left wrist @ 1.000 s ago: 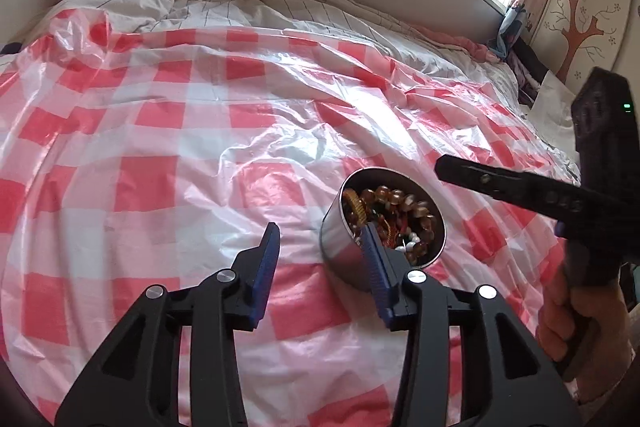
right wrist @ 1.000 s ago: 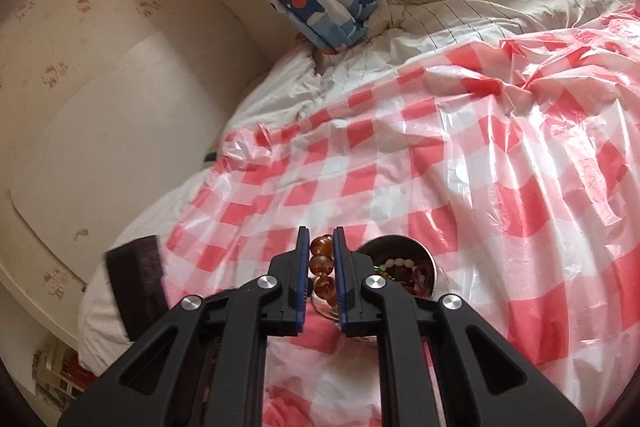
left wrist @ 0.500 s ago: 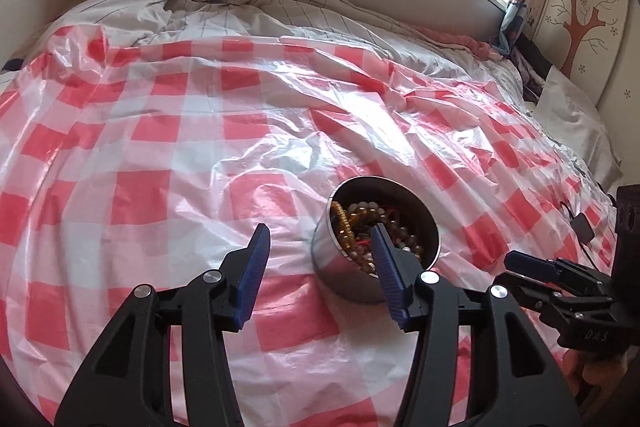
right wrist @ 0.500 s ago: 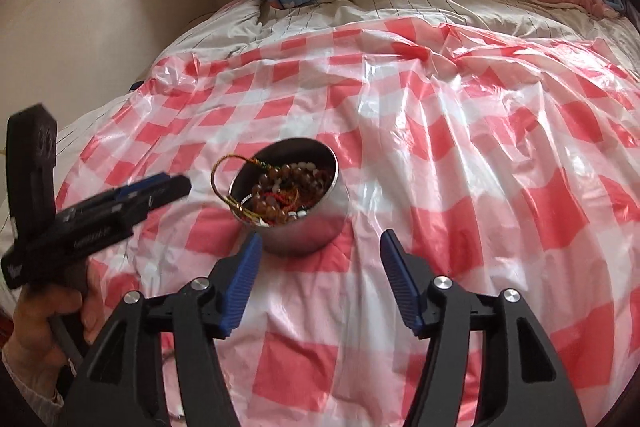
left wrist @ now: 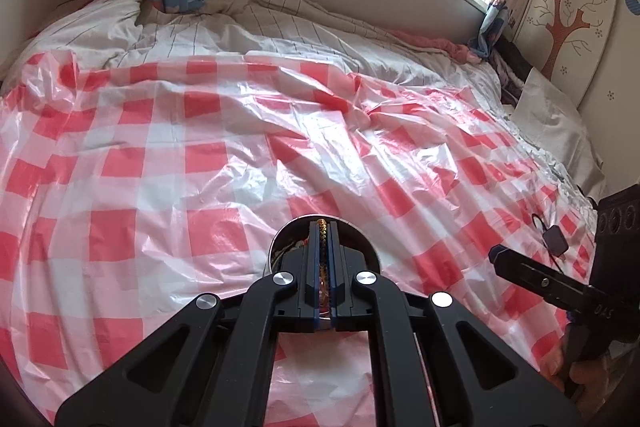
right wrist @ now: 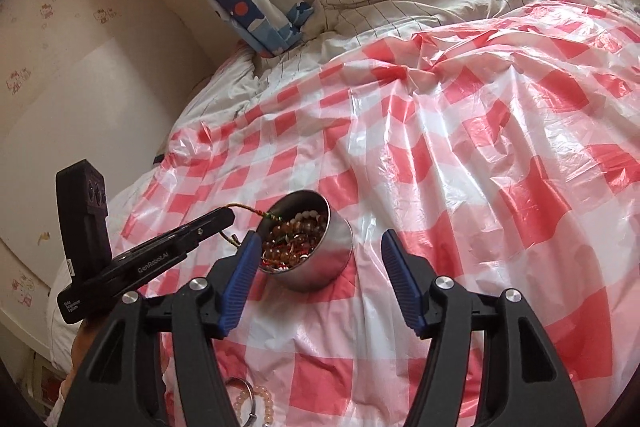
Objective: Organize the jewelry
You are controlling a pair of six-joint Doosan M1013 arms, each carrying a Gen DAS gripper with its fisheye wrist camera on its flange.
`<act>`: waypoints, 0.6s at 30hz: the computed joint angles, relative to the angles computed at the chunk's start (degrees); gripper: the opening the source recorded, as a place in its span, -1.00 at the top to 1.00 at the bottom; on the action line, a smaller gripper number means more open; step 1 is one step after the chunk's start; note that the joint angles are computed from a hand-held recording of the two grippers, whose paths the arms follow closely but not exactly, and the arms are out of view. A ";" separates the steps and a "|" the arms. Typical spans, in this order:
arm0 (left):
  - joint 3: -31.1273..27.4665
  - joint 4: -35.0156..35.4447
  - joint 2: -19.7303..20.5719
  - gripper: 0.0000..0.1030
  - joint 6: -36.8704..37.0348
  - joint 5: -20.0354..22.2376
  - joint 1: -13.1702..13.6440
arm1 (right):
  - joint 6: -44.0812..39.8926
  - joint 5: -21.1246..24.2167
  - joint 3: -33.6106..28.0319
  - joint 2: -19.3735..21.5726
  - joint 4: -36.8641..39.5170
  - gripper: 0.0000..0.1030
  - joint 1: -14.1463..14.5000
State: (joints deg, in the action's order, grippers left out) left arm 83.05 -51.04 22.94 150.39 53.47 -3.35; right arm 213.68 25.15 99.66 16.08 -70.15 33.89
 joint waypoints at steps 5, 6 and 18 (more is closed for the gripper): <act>-0.33 -1.31 -0.92 0.94 0.01 0.46 -0.60 | 7.82 -0.73 1.75 -1.21 -5.53 -0.20 -0.25; -0.43 -1.58 -0.97 0.94 -0.07 0.50 -0.71 | 8.45 -0.73 1.87 -1.32 -6.02 -0.20 -0.26; -1.19 16.26 2.98 0.84 -9.03 -2.63 -3.79 | 10.73 -1.35 2.45 -1.65 -7.82 -0.20 -0.38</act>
State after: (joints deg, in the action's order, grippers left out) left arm 81.86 -34.77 25.93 141.36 50.84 -7.14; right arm 224.40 23.80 102.11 14.43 -77.97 33.51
